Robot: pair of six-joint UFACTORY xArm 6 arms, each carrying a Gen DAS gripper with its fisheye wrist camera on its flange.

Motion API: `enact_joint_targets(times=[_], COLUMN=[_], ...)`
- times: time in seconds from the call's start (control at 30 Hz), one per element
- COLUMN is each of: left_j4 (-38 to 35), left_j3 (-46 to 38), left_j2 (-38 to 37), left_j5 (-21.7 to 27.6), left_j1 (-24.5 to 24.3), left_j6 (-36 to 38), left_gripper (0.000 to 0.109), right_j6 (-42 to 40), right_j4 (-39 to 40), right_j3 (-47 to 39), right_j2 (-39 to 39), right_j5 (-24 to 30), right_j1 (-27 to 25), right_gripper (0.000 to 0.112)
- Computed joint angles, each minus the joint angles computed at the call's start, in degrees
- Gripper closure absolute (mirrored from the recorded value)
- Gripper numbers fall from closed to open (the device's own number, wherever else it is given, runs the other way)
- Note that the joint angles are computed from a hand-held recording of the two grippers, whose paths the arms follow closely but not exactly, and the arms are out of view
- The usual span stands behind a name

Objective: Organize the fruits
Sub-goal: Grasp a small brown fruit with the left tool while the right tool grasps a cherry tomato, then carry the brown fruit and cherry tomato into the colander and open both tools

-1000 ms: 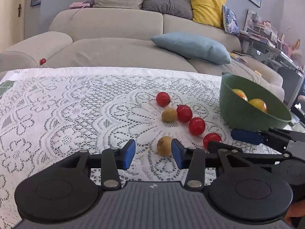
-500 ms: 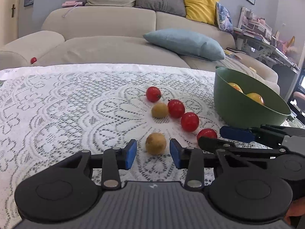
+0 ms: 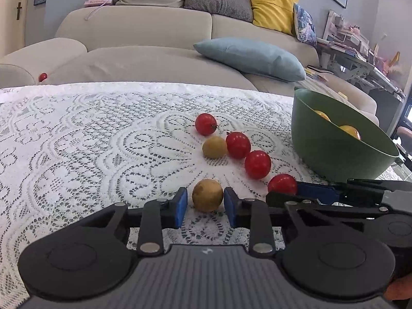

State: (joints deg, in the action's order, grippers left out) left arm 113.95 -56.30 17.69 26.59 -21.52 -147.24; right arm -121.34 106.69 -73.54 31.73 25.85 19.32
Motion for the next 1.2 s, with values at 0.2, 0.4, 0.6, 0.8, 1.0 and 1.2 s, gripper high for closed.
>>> enact_joint_targets(times=[0.2,0.4,0.6,0.8,1.0,1.2], left_j4=[-0.32,-1.66,-1.88,-0.38,-3.02,-4.45], left_j3=[0.24,0.41,1.07,2.73,2.73,1.7], left_j2=[-0.28,-0.46,-1.3,-3.71,-5.09,-6.55], left_j5=[0.37,0.8,1.48,2.15,0.95,-0.24], left_j1=[-0.23,-0.38,-0.65,-1.11,-1.71,-2.43], left_j6=[0.33,1.3,1.11,-1.4,1.71,3.92], left_gripper=[0.079,0.079,0.079,0.079,0.079,0.079], right_j6=[0.14,0.03,-0.39,-5.88,-10.62,-12.12], right_j4=[-0.08,0.01,0.14,2.65,4.87,6.61], right_j3=[-0.31,-0.37,0.79,5.14,8.98,9.88], right_j2=[0.31,0.39,-0.74,-5.36,-9.93,-13.31], right_j5=[-0.15,-0.15,1.0,3.6,6.1,6.56], right_j1=[0.17,0.28,0.02,-0.85,-2.38,-4.2], right_gripper=[0.083,0.083,0.084,0.085,0.085,0.084])
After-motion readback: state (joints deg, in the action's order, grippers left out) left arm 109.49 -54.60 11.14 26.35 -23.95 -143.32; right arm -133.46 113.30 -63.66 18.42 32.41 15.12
